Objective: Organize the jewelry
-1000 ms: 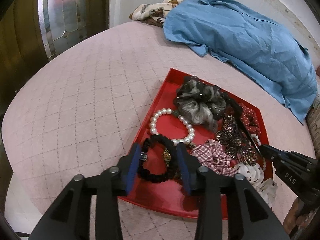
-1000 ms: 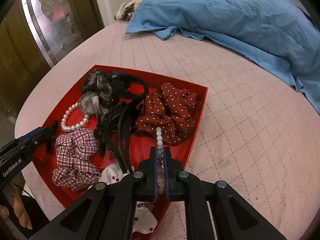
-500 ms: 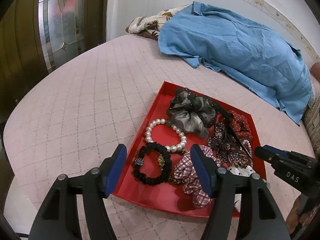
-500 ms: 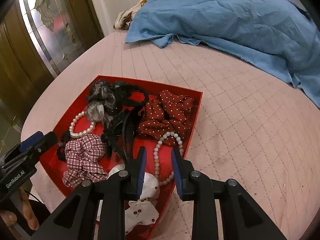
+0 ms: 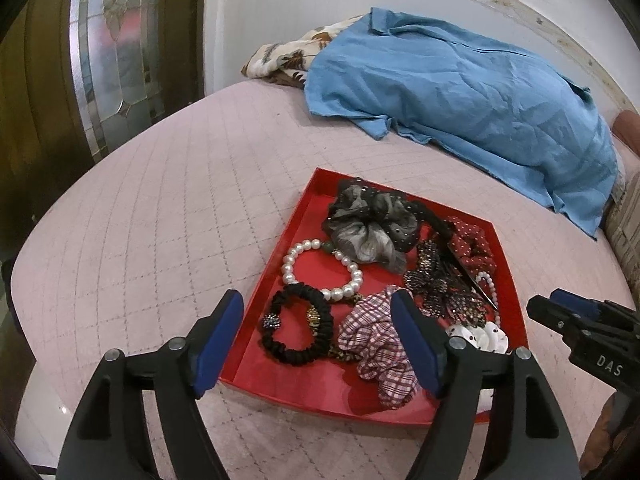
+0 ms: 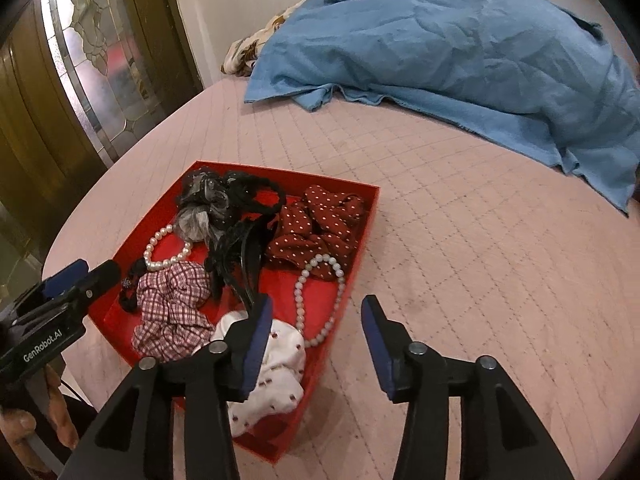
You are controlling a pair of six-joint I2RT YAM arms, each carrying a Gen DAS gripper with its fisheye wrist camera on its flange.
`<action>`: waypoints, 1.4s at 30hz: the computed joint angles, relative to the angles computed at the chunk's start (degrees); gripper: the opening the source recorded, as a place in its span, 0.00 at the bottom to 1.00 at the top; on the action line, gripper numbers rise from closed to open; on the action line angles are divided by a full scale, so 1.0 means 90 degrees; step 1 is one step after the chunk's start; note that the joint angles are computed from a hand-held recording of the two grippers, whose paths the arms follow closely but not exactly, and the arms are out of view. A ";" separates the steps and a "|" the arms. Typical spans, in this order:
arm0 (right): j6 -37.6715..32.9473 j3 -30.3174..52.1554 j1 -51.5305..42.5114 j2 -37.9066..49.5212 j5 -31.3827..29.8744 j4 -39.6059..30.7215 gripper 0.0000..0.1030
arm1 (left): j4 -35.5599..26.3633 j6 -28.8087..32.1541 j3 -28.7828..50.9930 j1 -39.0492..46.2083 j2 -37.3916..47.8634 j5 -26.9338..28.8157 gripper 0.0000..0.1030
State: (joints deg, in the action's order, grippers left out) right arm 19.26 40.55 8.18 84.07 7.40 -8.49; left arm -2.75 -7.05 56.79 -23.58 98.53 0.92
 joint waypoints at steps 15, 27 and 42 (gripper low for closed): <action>0.0314 -0.1413 -0.0112 -0.2155 0.0234 -0.0462 0.60 | 0.1631 0.0363 -0.1294 -0.0977 -0.0700 -0.2014 0.89; 0.0456 -0.1960 0.0539 -0.4252 0.1264 -0.1554 0.66 | 0.1302 -0.0045 -0.2299 -0.2072 -0.2993 -0.3263 0.99; 0.0790 -0.2123 0.1319 -0.6507 0.2335 -0.3053 0.74 | -0.0553 -0.0938 -0.1849 -0.3699 -0.3954 -0.4701 1.00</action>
